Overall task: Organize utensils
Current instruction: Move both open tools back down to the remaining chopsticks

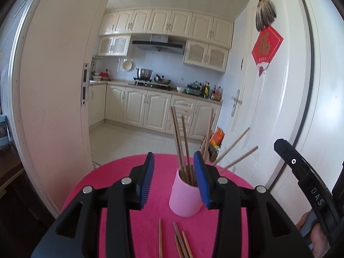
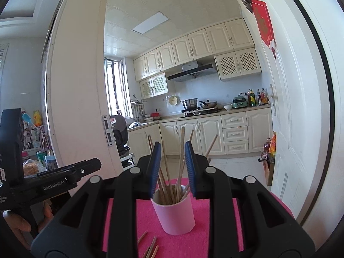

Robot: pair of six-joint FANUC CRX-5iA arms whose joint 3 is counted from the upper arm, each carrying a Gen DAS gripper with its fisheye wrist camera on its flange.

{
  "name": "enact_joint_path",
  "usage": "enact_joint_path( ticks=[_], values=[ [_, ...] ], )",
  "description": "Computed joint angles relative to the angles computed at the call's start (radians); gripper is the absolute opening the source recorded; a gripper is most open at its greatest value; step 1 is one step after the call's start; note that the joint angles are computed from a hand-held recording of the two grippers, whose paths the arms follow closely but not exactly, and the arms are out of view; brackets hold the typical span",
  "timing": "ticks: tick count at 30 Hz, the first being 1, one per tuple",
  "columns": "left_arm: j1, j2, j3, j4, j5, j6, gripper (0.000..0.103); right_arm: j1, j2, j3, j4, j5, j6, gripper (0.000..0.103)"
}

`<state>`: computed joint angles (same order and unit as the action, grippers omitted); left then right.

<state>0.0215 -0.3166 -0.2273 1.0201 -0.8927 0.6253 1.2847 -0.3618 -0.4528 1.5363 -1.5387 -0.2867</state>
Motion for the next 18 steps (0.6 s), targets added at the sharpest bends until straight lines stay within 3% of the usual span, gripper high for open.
enact_joint_path(
  ticks=[4,7,8,12,18],
  values=[
    [0.059,0.042,0.079,-0.166,-0.187,0.107,0.038,0.066,0.007,0.033,-0.128,-0.035,0.009,0.024],
    [0.066,0.084,0.148,-0.322,-0.307,0.19,0.038,0.093,0.013,0.061,-0.238,-0.045,0.007,0.035],
    [0.061,0.096,0.167,-0.375,-0.338,0.216,0.038,0.098,0.015,0.072,-0.278,-0.04,0.011,0.043],
    [0.041,0.161,0.222,-0.495,-0.466,0.279,0.038,0.098,0.036,0.126,-0.437,-0.032,0.027,0.043],
    [-0.005,0.195,0.241,-0.635,-0.521,0.323,0.038,0.058,0.053,0.194,-0.67,0.004,0.073,0.044]
  ],
)
